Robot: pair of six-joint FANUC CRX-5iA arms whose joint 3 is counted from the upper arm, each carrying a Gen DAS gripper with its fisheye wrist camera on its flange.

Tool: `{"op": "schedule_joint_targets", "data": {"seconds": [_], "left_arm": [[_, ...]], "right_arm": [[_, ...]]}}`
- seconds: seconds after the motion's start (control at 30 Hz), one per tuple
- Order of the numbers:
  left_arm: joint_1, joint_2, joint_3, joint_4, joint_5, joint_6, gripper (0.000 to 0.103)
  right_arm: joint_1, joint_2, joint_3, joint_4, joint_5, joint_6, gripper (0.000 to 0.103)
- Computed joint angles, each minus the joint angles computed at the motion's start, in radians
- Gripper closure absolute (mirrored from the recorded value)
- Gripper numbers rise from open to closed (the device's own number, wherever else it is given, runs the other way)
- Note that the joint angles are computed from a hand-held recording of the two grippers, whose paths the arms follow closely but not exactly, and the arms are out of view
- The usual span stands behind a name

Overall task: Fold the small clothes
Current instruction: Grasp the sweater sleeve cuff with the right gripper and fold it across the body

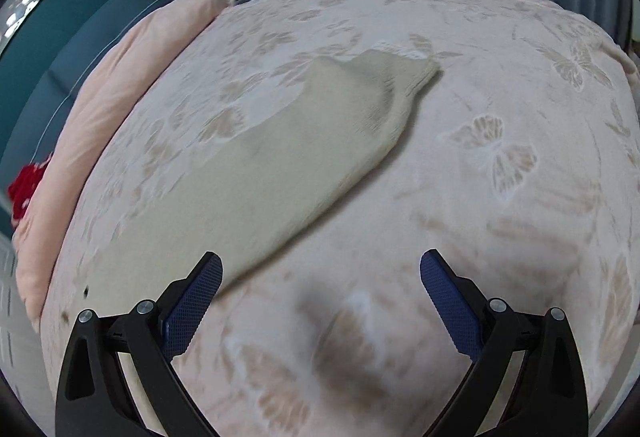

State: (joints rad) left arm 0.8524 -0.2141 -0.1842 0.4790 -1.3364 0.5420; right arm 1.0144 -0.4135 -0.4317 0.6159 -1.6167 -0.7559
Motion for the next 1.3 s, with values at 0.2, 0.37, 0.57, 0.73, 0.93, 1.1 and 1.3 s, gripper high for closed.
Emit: {"op": "schedule_joint_targets", "data": {"seconds": [0.2, 0.37, 0.57, 0.73, 0.93, 1.1, 1.3], "left_arm": [[-0.060, 0.060, 0.046, -0.034, -0.025, 0.096, 0.005], [-0.085, 0.105, 0.077, -0.037, -0.051, 0.136, 0.005], [-0.080, 0.126, 0.088, 0.008, -0.059, 0.153, 0.005], [-0.073, 0.143, 0.108, 0.077, -0.078, 0.182, 0.005], [-0.103, 0.226, 0.195, 0.165, -0.127, 0.235, 0.005], [-0.209, 0.373, 0.316, 0.203, -0.136, 0.352, 0.005], [-0.308, 0.554, 0.431, 0.220, -0.144, 0.704, 0.006]], "right_arm": [[-0.169, -0.066, -0.105, 0.051, 0.116, -0.087, 0.007], [-0.279, -0.064, -0.110, 0.119, 0.357, 0.022, 0.089], [-0.269, 0.160, 0.127, 0.371, 0.645, 0.312, 0.089], [-0.176, 0.430, 0.457, 0.160, 0.909, 0.749, 0.082], [-0.087, 0.565, 0.557, -0.029, 0.837, 0.812, 0.076], [-0.007, 0.446, 0.337, 0.091, 0.783, 0.490, 0.058], [0.035, 0.321, 0.157, 0.140, 0.714, 0.253, 0.050]]}}
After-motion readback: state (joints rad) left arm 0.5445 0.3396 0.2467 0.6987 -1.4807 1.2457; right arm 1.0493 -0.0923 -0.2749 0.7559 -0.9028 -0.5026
